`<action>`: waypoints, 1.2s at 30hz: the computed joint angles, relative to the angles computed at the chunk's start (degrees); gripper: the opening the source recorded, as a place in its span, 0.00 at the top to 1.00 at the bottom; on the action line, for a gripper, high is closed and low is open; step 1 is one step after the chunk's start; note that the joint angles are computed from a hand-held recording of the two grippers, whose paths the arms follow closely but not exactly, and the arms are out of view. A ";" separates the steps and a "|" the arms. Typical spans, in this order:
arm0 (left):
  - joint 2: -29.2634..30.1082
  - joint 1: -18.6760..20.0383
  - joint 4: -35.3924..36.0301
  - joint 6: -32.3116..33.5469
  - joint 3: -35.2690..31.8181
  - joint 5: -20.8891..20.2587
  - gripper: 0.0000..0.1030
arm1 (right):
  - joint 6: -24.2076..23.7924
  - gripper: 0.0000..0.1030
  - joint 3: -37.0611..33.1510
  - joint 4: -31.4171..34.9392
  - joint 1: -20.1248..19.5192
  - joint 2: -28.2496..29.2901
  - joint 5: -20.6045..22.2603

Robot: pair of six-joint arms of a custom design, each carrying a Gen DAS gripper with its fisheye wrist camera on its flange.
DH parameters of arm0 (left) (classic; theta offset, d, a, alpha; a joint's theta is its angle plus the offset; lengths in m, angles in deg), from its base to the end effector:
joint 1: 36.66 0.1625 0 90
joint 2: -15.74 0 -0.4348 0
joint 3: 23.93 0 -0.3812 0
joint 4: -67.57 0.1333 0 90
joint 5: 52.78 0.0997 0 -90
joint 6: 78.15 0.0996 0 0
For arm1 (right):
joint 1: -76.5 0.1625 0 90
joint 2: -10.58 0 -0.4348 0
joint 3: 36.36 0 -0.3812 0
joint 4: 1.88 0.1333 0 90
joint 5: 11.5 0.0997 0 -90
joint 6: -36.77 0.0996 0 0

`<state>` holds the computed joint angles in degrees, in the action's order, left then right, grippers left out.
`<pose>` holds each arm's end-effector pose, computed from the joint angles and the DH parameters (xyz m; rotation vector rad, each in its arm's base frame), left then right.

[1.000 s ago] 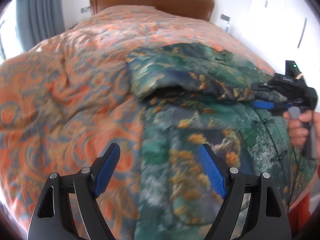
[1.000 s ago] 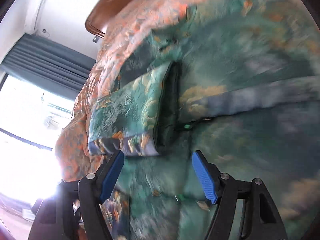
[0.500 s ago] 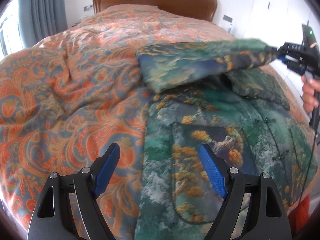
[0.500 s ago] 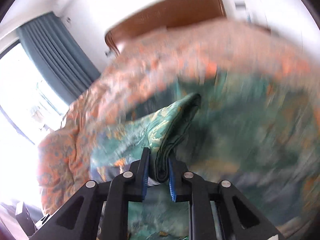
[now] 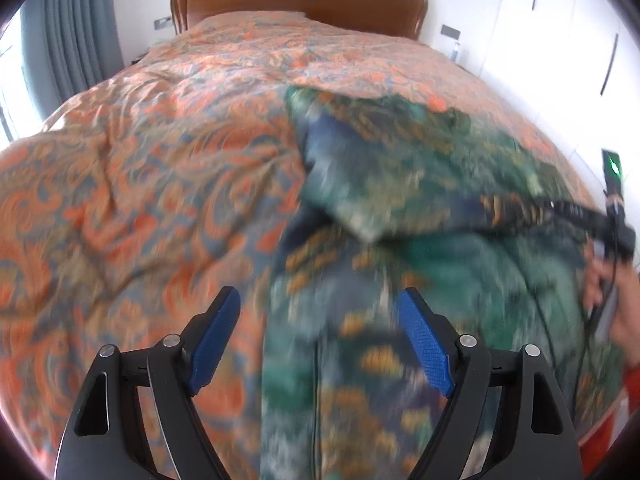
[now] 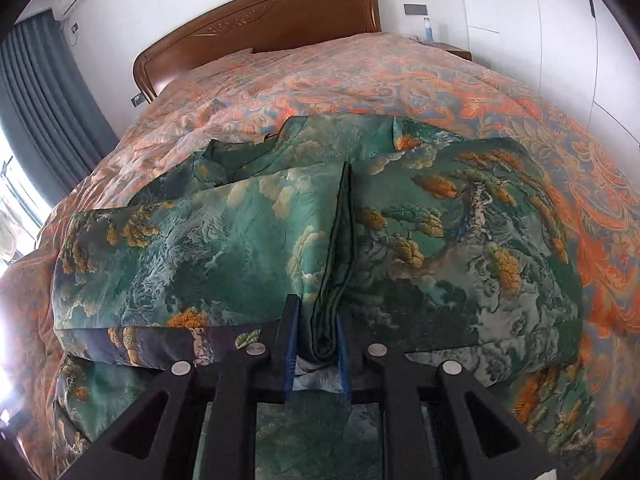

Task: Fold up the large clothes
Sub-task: 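Grasp the jacket hem with the right gripper while the left gripper releases the folded side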

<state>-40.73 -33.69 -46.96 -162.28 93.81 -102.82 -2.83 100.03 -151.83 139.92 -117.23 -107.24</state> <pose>-0.4468 -0.2207 0.0699 0.3422 2.3360 -0.7897 -0.0016 -0.2788 0.4652 0.2164 -2.4115 0.9091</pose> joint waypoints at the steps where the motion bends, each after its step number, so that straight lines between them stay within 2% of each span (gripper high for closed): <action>1: 0.84 1.02 -0.01 0.95 -1.04 0.74 0.19 | -0.69 0.84 0.27 -0.30 -0.01 -0.12 0.44; 4: 5.02 5.19 2.02 5.27 -5.85 2.76 0.19 | -1.91 0.83 0.71 -2.06 2.89 0.84 -1.24; 8: 9.28 10.39 10.41 1.47 -11.05 4.17 0.21 | -1.69 0.83 0.97 -3.81 5.61 2.33 -2.93; 11: 11.49 14.48 13.04 0.33 -12.57 1.95 0.21 | -1.28 0.83 0.86 -4.55 7.14 3.78 -4.16; 13: 12.61 15.55 13.54 0.37 -12.87 1.02 0.20 | -0.83 0.82 1.10 -5.89 8.58 6.09 -5.47; 17: 13.21 15.33 16.97 0.66 -14.45 0.86 0.19 | -1.30 0.77 2.52 -11.15 10.83 9.88 -9.53; 20: 10.36 13.96 17.98 1.18 -14.17 0.09 0.20 | -0.08 0.74 1.95 -9.79 11.63 9.92 -10.78; 22: 7.76 13.01 16.63 1.94 -13.41 0.43 0.21 | 1.08 0.58 0.17 -5.07 11.41 8.17 -9.83; 23: 5.94 12.34 15.45 2.53 -12.85 0.55 0.20 | 1.62 0.55 -0.69 -3.35 11.35 6.90 -9.23; 25: 3.68 12.15 11.82 4.55 -12.08 1.22 0.17 | 1.32 0.54 -1.63 -2.33 11.40 4.62 -7.51; 28: 1.55 12.90 2.64 10.49 -10.91 2.91 0.16 | 0.46 0.54 -3.55 -1.84 13.92 4.12 -6.31; 31: 3.67 15.37 -2.47 14.25 -11.76 4.67 0.18 | 0.70 0.54 -5.79 0.51 16.56 6.59 -4.57; 33: 5.43 18.38 -7.04 15.77 -11.82 4.00 0.22 | 0.70 0.54 -6.40 2.29 17.13 8.81 -2.10; 34: 6.04 19.83 -8.96 15.92 -11.67 3.44 0.28 | 0.85 0.54 -6.61 3.20 17.13 10.01 -1.65; 35: 7.08 21.81 -11.20 15.50 -11.68 2.57 0.34 | 1.32 0.54 -6.77 4.15 17.17 11.60 -2.06; 36: 8.15 23.57 -12.03 14.21 -11.91 2.13 0.34 | 1.93 0.54 -6.63 4.65 17.27 12.80 -3.30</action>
<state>-32.58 -10.12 -59.00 -148.07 81.90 -100.69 -0.91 93.41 -147.18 157.19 -104.43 -110.55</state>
